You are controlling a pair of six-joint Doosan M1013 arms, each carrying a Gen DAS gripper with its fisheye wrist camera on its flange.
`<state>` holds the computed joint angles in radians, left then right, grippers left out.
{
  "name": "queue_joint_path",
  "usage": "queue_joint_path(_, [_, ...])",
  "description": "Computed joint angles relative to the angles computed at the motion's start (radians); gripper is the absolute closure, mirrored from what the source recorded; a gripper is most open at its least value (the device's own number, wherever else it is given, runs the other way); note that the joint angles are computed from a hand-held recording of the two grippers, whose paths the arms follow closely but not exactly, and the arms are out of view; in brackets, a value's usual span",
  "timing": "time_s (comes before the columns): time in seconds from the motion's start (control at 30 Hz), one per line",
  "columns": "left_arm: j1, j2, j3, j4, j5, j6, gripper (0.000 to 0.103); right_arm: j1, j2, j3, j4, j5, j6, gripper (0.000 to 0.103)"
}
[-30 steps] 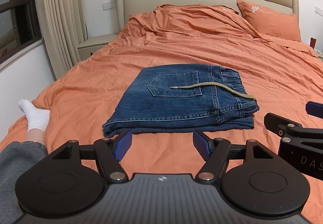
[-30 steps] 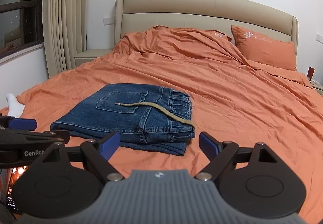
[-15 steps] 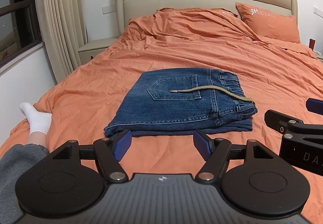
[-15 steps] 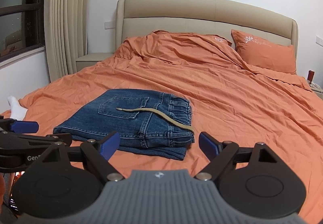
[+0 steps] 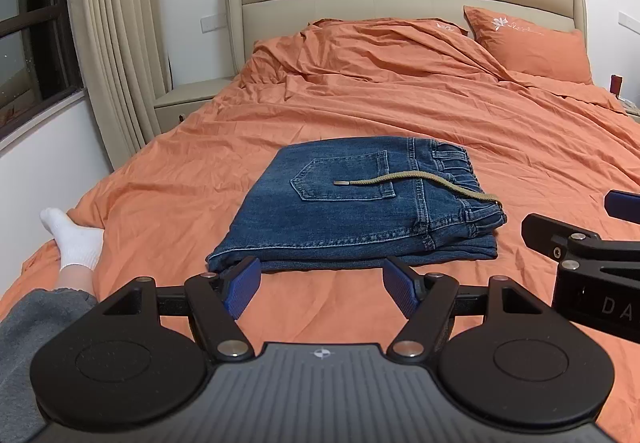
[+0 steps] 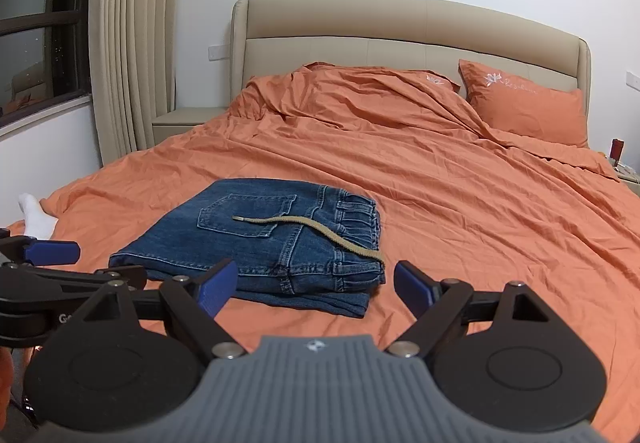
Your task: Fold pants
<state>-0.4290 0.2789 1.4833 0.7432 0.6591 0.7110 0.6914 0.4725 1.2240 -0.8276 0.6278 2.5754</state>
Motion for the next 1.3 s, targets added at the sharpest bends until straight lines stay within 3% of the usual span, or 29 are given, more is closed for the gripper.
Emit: queue_joint_path(1.3, [-0.001,-0.01,0.008,0.019,-0.011,-0.005,0.021,0.0,-0.002,0.002,0.02,0.003,-0.015,0.021])
